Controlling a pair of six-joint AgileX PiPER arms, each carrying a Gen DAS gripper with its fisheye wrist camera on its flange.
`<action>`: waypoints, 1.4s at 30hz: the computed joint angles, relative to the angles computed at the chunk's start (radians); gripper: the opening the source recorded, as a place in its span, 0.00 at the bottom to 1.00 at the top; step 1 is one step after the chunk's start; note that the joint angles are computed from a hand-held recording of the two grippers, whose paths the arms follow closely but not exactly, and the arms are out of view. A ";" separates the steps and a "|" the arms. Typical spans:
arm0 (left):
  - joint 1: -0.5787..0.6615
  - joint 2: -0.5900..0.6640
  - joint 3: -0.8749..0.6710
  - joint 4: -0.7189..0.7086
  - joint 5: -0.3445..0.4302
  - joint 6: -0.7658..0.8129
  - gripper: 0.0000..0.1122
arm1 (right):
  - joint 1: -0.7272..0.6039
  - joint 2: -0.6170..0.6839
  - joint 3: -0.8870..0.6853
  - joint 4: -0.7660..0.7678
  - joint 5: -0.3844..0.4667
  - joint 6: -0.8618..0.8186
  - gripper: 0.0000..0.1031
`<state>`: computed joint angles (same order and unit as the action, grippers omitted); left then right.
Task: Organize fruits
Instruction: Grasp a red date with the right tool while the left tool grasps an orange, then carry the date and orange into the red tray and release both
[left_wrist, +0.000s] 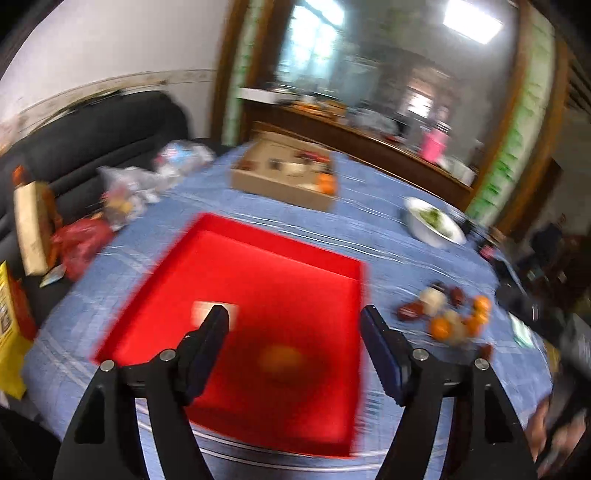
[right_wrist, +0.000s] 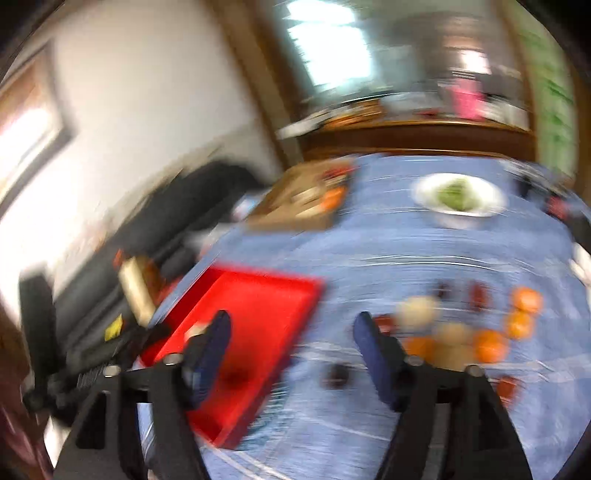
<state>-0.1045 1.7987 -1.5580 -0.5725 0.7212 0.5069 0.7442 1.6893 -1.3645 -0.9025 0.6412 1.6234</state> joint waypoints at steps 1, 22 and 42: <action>-0.023 -0.009 0.012 -0.010 0.006 0.013 0.66 | -0.012 -0.075 0.096 -0.045 0.014 0.094 0.73; -0.364 0.163 -0.090 0.134 -0.004 -0.087 0.40 | -0.192 -0.146 0.441 0.120 -0.107 0.038 0.56; -0.443 0.447 -0.428 0.247 0.066 -0.195 0.28 | -0.221 -0.121 0.479 0.016 -0.179 0.140 0.32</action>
<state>-0.5478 2.2455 -1.9855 -0.3260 0.7871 0.3115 0.5229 1.5682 -0.8855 -0.8869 0.4617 1.7633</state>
